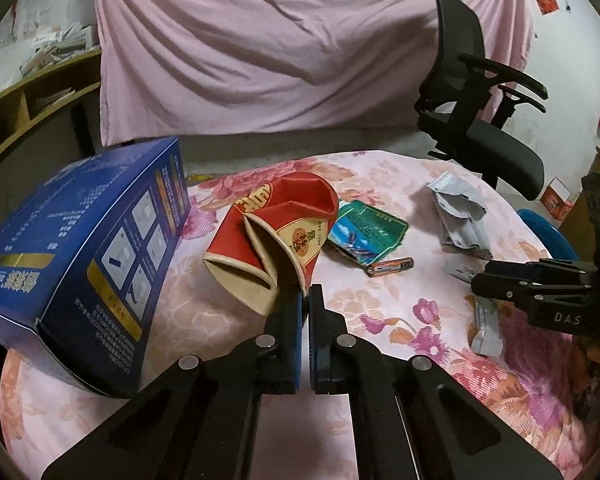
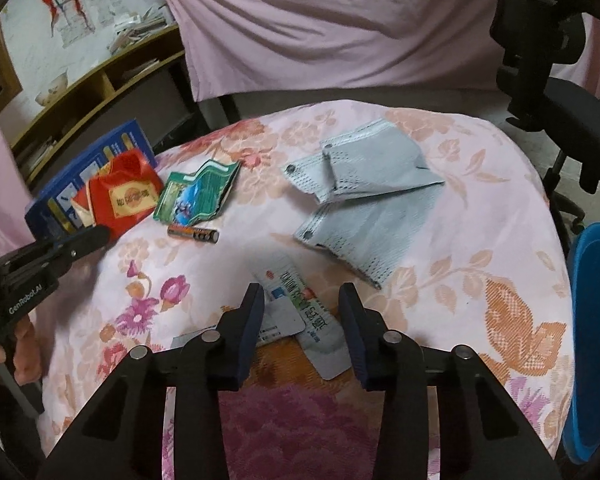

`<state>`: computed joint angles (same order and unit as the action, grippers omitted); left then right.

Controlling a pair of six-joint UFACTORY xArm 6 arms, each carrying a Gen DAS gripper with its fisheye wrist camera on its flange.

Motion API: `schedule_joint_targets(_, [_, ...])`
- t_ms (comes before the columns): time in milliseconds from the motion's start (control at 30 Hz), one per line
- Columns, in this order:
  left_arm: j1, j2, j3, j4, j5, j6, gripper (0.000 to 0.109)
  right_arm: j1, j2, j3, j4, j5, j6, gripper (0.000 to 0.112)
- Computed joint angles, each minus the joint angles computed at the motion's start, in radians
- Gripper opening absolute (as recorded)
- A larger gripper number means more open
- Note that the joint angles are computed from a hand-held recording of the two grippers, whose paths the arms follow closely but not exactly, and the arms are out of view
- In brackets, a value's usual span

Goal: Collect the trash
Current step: 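Grasp the red paper packet with the left tool while the right tool grasps the white ointment tube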

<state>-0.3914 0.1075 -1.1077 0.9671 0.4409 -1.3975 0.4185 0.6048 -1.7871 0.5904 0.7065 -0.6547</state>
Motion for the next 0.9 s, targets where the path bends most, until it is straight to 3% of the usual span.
schedule_joint_targets(267, [-0.040, 0.006, -0.014, 0.010, 0.011, -0.006, 0.001, 0.000, -0.050, 0.063, 0.045, 0.017, -0.066, 0.035])
schedule_joint_targets(533, [-0.086, -0.005, 0.003, -0.057, -0.012, -0.002, 0.001, -0.011, -0.094, 0.121, 0.055, -0.006, -0.073, 0.035])
schedule_joint_targets(900, [-0.121, 0.024, -0.037, -0.113, 0.037, 0.034, 0.001, 0.010, -0.051, 0.081, -0.099, -0.048, 0.039, 0.033])
